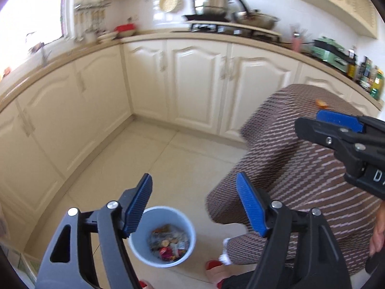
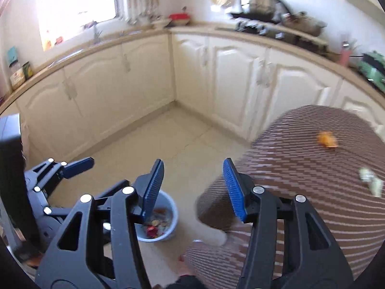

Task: Collect trash
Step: 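Move both tools back over the table toward the receipt and peel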

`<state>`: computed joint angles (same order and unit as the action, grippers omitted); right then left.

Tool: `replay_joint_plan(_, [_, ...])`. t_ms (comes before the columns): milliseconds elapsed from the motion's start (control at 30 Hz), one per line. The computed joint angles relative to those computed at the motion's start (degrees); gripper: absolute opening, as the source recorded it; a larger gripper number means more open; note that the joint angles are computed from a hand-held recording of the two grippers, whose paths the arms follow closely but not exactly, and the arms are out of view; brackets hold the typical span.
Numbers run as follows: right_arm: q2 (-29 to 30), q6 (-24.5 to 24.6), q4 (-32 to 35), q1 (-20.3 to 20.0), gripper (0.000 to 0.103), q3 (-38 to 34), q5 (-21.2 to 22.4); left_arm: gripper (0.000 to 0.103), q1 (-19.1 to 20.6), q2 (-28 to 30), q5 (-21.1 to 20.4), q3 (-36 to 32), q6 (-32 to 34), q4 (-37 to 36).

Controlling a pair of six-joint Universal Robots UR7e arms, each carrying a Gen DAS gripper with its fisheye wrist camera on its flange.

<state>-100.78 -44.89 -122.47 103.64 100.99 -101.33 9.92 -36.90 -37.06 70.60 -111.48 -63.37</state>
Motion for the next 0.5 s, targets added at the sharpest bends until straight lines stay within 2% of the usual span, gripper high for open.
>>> replay_joint_plan(167, [-0.6, -4.5, -2.8, -6.6, 0.054, -6.7, 0.0, 0.072, 1.1, 7.5, 2.7, -12.4, 9.4, -1.3])
replay_joint_plan(233, [0.1, -5.3, -3.3, -9.3, 0.054, -9.4, -0.2, 0.076, 1.6, 10.6, 3.7, -17.4, 13.4, -2.3])
replay_joint_plan(333, [1.8, -7.7, -4.5, -12.9, 0.058, -13.4, -2.2, 0.076, 2.7, 16.8, 4.3, -27.7, 18.3, -0.6])
replay_joint_plan(500, [5.6, -11.1, -2.7, -17.2, 0.058, -19.1, -5.1, 0.076, 4.4, 23.8, 3.8, -38.4, 28.3, -4.5])
